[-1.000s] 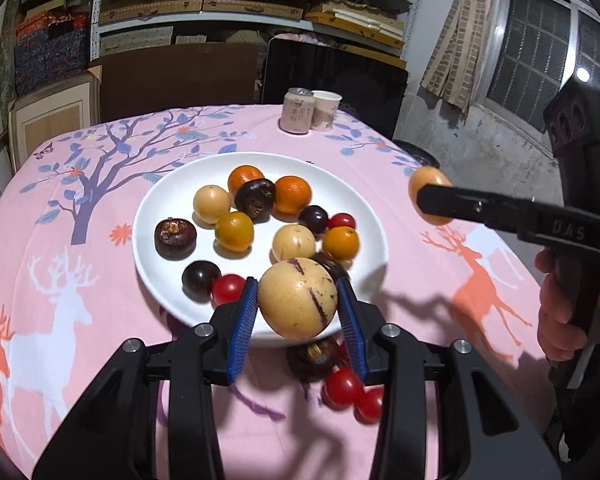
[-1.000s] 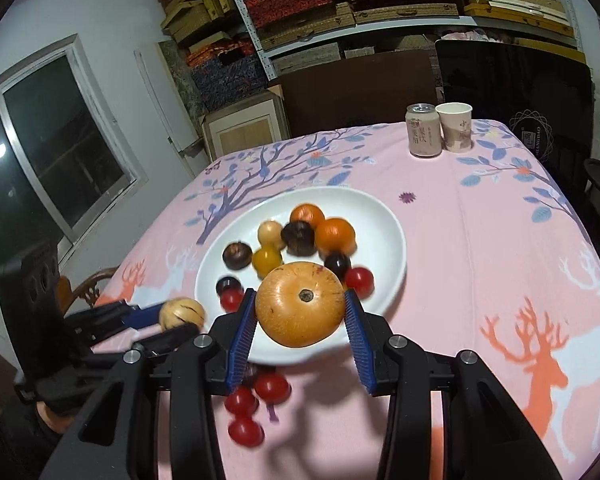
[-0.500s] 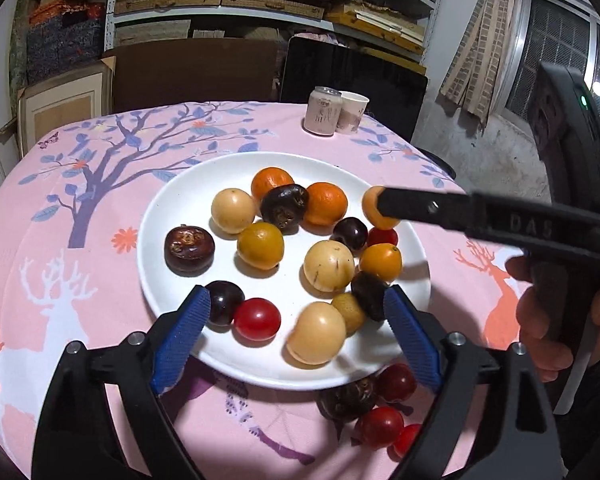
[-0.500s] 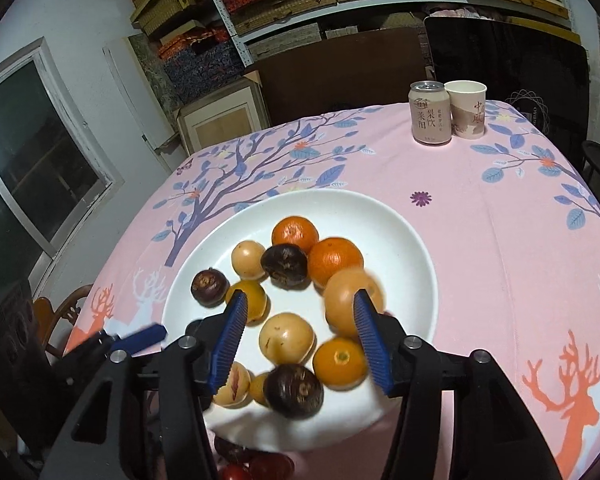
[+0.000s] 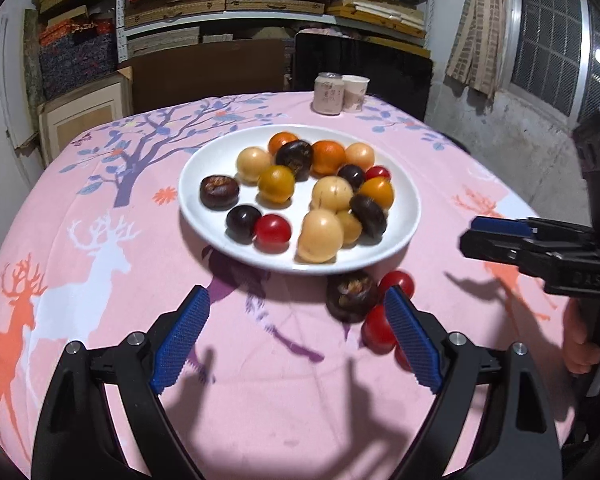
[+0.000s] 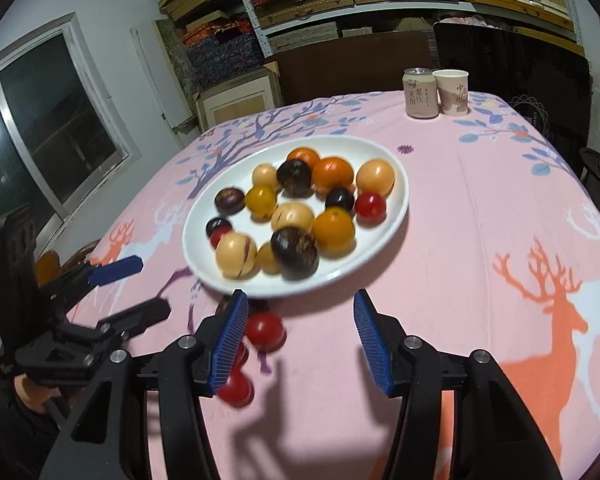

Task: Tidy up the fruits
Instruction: 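Grasp a red tomato with the right tool while the left moves toward another tomato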

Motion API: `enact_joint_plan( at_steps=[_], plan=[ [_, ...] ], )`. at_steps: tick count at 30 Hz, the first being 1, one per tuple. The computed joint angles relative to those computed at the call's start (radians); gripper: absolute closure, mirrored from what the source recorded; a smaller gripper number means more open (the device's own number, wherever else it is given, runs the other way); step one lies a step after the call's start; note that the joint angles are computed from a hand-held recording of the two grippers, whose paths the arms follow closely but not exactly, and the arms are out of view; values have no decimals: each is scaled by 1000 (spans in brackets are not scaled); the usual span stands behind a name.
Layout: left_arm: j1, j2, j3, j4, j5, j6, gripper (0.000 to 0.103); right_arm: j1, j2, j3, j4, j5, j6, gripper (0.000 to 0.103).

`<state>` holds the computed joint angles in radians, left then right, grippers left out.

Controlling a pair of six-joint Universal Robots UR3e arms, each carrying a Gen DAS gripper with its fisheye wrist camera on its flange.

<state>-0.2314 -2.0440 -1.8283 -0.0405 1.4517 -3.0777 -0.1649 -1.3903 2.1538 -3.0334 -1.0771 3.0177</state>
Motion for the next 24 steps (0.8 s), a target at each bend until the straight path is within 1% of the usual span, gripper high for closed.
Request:
enact_joint_plan(
  at_steps=[3,5,9,17,19,21,22,24],
  plan=[
    [-12,17,-55,36,51,-16,16,21,-28,69,-32,-28,-25,47],
    [-6,29,-88,53,61,-27,16,45,-37,94,-35,-45,-42,47],
    [18,54,-137,73,51,-47,15,112,-21,98,-39,-110,-65,46],
    [60,79,-196,94,5,-70,15,292,109,-23,-30,-308,-39,47],
    [59,76,-194,92,3,-69,15,310,136,-52,-23,-323,-32,55],
    [47,69,-188,92,18,-61,15,307,152,-74,-9,-301,-34,69],
    [41,65,-184,90,25,-56,15,303,154,-72,-14,-286,-35,73],
    [24,57,-173,88,43,-45,15,284,150,-67,-14,-257,-35,75]
  ],
)
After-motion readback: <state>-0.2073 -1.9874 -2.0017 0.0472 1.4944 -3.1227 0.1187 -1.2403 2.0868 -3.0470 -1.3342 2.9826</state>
